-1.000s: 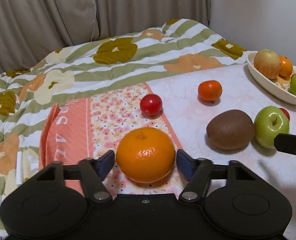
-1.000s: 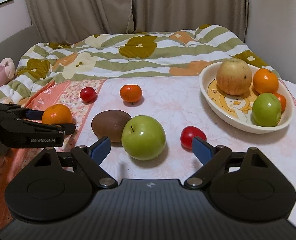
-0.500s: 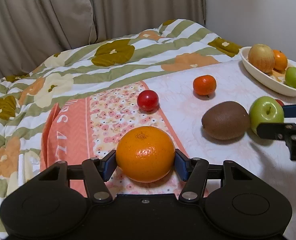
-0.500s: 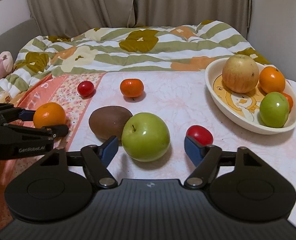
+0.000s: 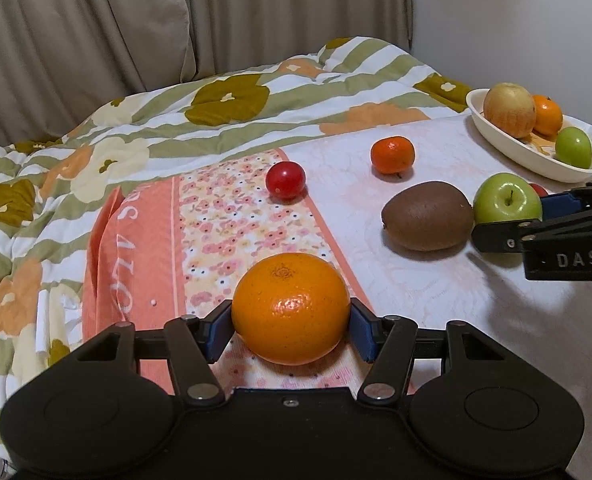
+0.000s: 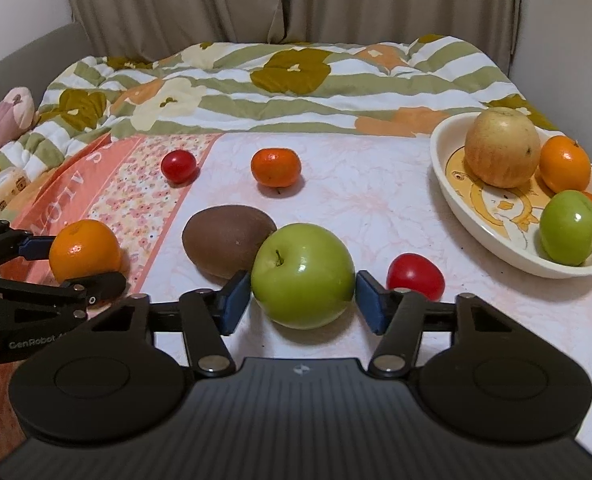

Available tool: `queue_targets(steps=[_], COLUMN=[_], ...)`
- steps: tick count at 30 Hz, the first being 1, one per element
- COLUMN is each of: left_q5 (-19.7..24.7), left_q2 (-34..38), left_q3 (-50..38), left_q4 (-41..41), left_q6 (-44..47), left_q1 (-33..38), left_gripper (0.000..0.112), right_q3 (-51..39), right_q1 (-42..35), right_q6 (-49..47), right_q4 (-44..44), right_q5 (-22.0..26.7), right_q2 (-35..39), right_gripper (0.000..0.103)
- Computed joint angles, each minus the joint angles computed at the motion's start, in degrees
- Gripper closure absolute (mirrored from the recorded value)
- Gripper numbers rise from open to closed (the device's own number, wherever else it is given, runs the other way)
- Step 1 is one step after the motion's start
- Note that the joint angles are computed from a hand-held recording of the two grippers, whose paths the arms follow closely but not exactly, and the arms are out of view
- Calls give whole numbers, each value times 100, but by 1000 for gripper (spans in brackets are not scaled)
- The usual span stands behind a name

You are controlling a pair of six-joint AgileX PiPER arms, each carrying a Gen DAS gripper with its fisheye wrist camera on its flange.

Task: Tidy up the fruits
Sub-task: 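Grasp the large orange with the left tool while the right tool grasps the big green apple, then carry the large orange and green apple over the duck bowl with both tools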

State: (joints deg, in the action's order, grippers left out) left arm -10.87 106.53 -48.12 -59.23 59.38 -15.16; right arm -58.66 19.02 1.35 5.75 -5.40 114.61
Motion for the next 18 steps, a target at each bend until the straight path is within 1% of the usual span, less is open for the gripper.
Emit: queue_targets(steps=[1,2,3,4,5,7,8,9,11,12,14,18], left_q5=[0,2,6,3,-10,-18,-26,-33,-51,-68,-93,-180], left_q2=[-21,-40,-59,-74,-91,-126,-154,-195,-273,-318,-412,-638], left_q3=[21,45,72,97,130,162,174,197,231,255,288,347], left_q4=[-52,-65,-71,-37,9,-119,-287,-386,-586,-701,-1005,-1785], left_q6=[22,10,-13,-88,-169,-78,55,116,244,322,570,1223], left_q1=[-10,-16,-26,-41,-65,-112,-141,-162,-196,-220,-268,-387], left_gripper=[49,49,49,49,49,49,49,49,49,49,49,49], right_q3=[-10,-23,-31,-35,-42,-20,-10,12,44,65,93,209], right_q1=[10,9,-4,-21,-32,-19,-17,-26,-30,-42,-75,-129], right_q6=[-261,-292,-95,300,465,241,289,542,658,848,1434,2287], right_q4=[243,279,89,-293,-446,-174,-207,-469,-637,-857,-1495,-2426], right_q5=[4,22,35,40,44,28,31,19,21,22,27,40], right_q2=[5,7,9,10,14,0,-13,-32,-80,-114,-180,-399], right_gripper=[33,33,33,33,33,33,33,33,33,33,33,33])
